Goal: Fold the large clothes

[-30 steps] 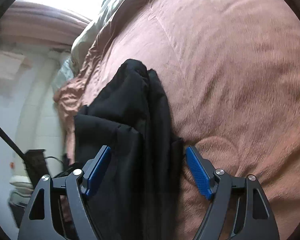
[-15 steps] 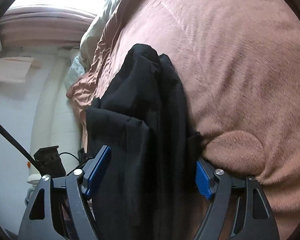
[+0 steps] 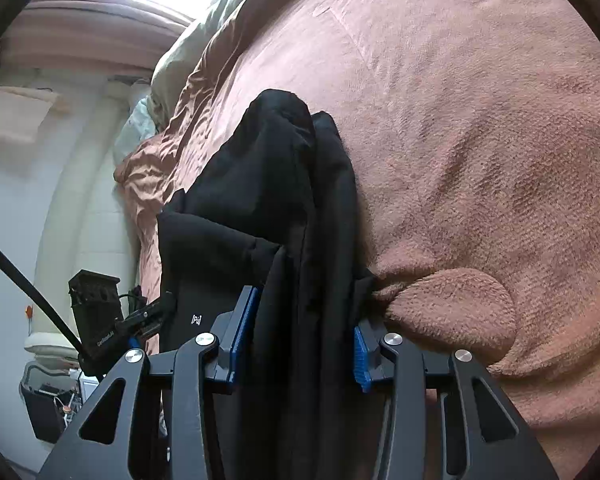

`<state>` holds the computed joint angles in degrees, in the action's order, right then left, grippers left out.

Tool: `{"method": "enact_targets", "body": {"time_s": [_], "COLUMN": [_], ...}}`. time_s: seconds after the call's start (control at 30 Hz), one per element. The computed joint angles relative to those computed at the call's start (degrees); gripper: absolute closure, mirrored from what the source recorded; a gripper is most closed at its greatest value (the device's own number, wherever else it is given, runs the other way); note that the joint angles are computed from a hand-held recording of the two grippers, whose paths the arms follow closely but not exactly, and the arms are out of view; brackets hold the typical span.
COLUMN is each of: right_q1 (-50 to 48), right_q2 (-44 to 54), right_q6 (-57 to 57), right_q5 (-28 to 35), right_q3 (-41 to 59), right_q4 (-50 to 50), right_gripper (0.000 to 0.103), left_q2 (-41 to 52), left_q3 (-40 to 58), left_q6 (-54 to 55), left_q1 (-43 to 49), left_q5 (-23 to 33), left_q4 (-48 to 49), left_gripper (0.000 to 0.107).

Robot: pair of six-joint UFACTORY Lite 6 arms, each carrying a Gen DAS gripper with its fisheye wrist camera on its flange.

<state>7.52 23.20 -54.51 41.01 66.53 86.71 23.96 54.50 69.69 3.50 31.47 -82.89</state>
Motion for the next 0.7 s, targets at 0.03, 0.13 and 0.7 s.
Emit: {"method": "enact_targets", "body": {"time_s": [0.03, 0.13, 0.7], "right_q1": [0.30, 1.37, 15.41], "right_q2": [0.07, -2.04, -27.96], "right_q6": [0.02, -1.62, 17.33], "right_q5": [-0.03, -1.33, -13.03], "right_q3": [0.22, -1.51, -8.10], "right_q4": [0.19, 1.61, -11.24], "right_gripper": [0.063, 0.067, 0.091], "left_q2": [-0.38, -2.49, -33.43], "left_q3": [-0.18, -1.18, -13.79], "left_q6": [-0.46, -2.37, -14.26], "left_q1": [-0.20, -0.82, 7.97], "left_q5": [-0.11, -1.06, 7.31], "left_q4": [0.24, 1.63, 14.37], "left_gripper": [0.048, 0.058, 0.084]}}
